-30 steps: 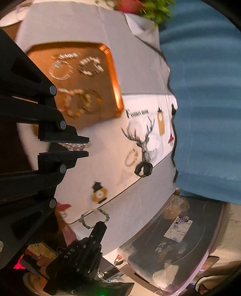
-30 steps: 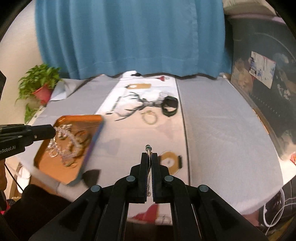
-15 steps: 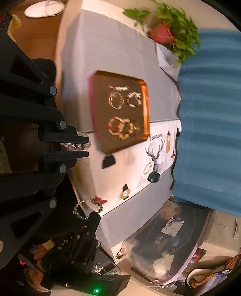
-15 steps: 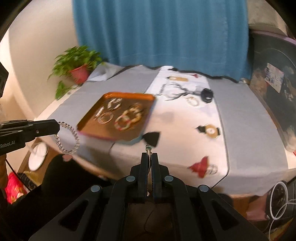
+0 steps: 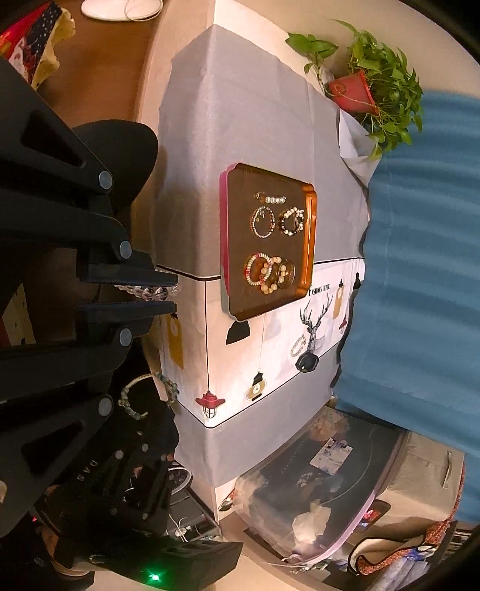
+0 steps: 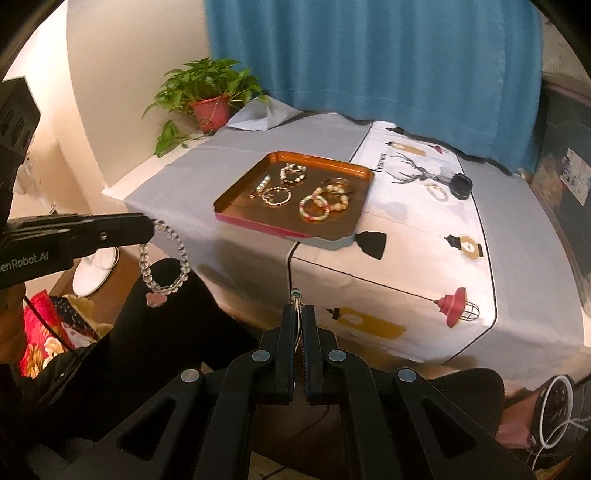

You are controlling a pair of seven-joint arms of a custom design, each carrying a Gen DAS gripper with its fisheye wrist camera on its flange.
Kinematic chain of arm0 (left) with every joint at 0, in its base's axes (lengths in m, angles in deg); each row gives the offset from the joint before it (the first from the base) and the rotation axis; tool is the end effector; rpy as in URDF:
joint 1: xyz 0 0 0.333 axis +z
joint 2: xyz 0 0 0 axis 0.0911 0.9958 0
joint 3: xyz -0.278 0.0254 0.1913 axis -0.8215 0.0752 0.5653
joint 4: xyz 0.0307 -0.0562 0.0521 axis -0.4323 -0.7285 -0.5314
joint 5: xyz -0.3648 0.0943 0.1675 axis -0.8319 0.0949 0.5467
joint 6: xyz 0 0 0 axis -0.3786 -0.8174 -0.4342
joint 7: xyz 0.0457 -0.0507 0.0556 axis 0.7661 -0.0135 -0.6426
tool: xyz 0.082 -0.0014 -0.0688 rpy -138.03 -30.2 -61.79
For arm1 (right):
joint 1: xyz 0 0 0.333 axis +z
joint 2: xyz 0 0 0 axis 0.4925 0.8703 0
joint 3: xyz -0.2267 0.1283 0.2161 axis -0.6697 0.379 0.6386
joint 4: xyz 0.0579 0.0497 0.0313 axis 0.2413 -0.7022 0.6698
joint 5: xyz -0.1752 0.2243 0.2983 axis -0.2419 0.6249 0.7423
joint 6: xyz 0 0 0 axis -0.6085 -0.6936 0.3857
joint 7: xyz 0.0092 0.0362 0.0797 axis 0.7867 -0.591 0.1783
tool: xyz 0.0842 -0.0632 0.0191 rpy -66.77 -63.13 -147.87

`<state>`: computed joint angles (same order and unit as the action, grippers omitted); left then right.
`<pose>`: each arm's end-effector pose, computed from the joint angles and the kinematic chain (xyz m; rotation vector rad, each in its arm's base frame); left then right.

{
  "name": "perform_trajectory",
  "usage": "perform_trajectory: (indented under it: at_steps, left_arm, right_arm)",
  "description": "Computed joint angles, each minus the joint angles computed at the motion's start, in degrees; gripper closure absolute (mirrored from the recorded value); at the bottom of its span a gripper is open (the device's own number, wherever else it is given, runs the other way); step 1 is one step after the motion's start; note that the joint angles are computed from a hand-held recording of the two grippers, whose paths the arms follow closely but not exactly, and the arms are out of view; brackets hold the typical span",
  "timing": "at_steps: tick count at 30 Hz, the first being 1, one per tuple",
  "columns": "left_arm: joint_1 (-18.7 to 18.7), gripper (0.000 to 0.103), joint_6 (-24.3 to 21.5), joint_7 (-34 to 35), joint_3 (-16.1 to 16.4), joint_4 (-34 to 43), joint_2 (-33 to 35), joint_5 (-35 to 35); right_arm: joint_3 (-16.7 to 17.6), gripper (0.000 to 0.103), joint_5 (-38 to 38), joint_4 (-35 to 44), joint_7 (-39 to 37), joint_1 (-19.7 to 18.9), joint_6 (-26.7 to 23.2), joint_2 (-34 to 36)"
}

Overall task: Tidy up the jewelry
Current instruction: 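Carry both bracelets over the copper tray and open both tools to release them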

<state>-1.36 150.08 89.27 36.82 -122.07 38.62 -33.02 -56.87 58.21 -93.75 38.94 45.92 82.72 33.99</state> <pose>0.5198 -0.0928 0.6375 -1.7607 2.0767 -1.0150 0.4984 0.1843 0.6205 -2.0438 1.4282 -0.4954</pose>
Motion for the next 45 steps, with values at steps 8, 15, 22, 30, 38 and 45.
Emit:
perform_trajectory:
  at_steps: [8, 15, 22, 30, 38, 45]
  left_arm:
    - [-0.1, 0.098, -0.8, 0.5, 0.1, 0.6, 0.4, -0.5]
    - [0.0, 0.098, -0.6, 0.1, -0.2, 0.6, 0.6, -0.2]
    - [-0.2, 0.098, -0.3, 0.4, -0.1, 0.8, 1.2, -0.9]
    - [0.9, 0.098, -0.6, 1.5, 0.5, 4.2, 4.8, -3.4]
    - [3.2, 0.098, 0.0, 2.8, 0.1, 10.4, 10.7, -4.9]
    - [6.2, 0.098, -0.7, 2.3, -1.4, 19.5, 19.1, -4.7]
  right_arm:
    - [0.4, 0.099, -0.7, 0.6, 0.3, 0.0, -0.8, 0.5]
    - [0.0, 0.099, -0.2, 0.9, -0.1, 0.0, -1.5, 0.8]
    - [0.1, 0.099, -0.3, 1.3, -0.1, -0.2, -1.9, 1.5]
    - [0.7, 0.099, -3.5, 3.9, 1.9, -1.0, -2.0, 4.1]
    - [0.4, 0.099, -4.3, 11.0, 1.8, -1.1, -2.2, 10.6]
    - [0.1, 0.099, -3.5, 22.3, 0.5, -1.1, -3.2, 20.2]
